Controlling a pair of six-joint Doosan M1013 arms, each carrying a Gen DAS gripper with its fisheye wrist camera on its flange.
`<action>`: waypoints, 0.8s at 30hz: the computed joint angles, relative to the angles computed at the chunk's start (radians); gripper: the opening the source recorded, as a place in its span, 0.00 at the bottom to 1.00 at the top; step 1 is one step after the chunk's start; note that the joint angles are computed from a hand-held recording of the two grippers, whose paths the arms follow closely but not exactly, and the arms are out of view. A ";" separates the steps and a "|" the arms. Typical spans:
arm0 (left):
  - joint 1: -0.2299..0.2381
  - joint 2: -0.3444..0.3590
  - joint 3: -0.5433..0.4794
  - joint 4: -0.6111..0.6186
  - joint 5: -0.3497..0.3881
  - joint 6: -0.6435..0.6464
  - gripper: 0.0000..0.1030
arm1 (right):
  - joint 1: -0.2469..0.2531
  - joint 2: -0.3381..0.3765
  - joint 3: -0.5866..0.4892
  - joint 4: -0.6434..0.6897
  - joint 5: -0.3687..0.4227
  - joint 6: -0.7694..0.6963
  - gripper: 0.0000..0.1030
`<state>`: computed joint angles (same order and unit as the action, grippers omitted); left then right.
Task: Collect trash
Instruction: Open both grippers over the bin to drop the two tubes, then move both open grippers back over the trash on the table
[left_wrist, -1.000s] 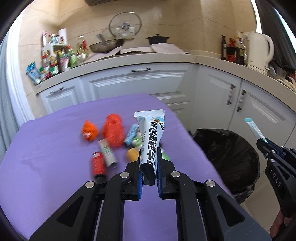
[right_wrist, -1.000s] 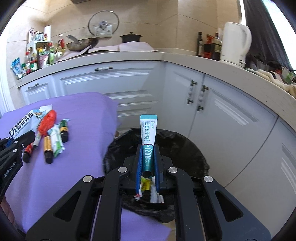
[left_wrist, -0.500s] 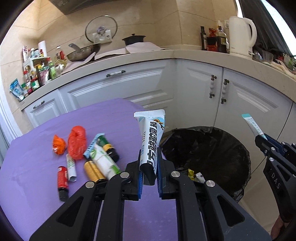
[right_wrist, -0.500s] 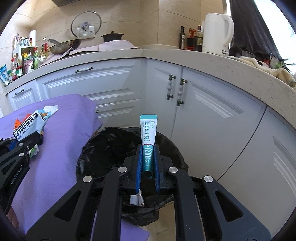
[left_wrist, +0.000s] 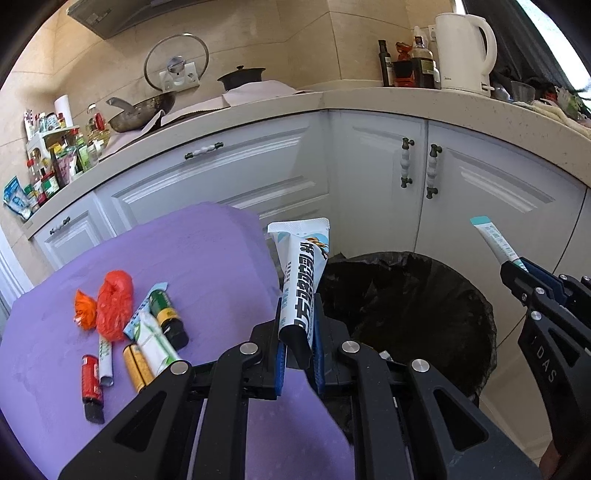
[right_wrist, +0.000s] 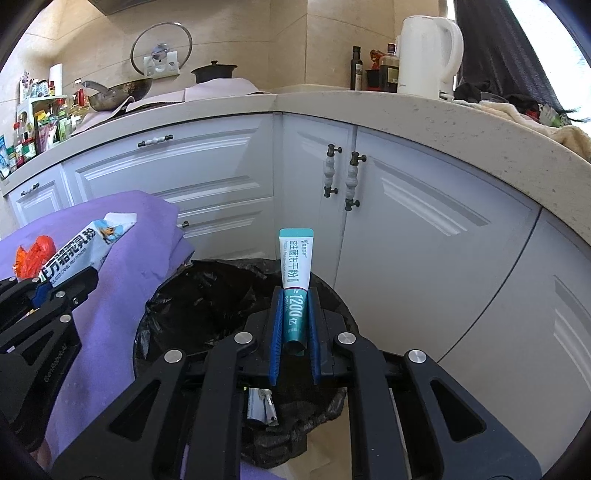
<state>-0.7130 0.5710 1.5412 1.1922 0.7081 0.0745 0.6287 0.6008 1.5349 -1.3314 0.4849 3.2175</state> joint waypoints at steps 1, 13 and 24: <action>0.002 0.004 -0.006 -0.006 -0.002 0.009 0.13 | -0.003 0.004 -0.005 0.014 -0.004 -0.018 0.20; 0.016 0.012 -0.021 -0.071 0.005 0.039 0.36 | -0.008 0.012 -0.016 0.048 -0.006 -0.043 0.23; 0.019 -0.042 0.055 -0.045 0.048 -0.029 0.41 | 0.015 0.010 -0.033 0.064 -0.052 -0.082 0.24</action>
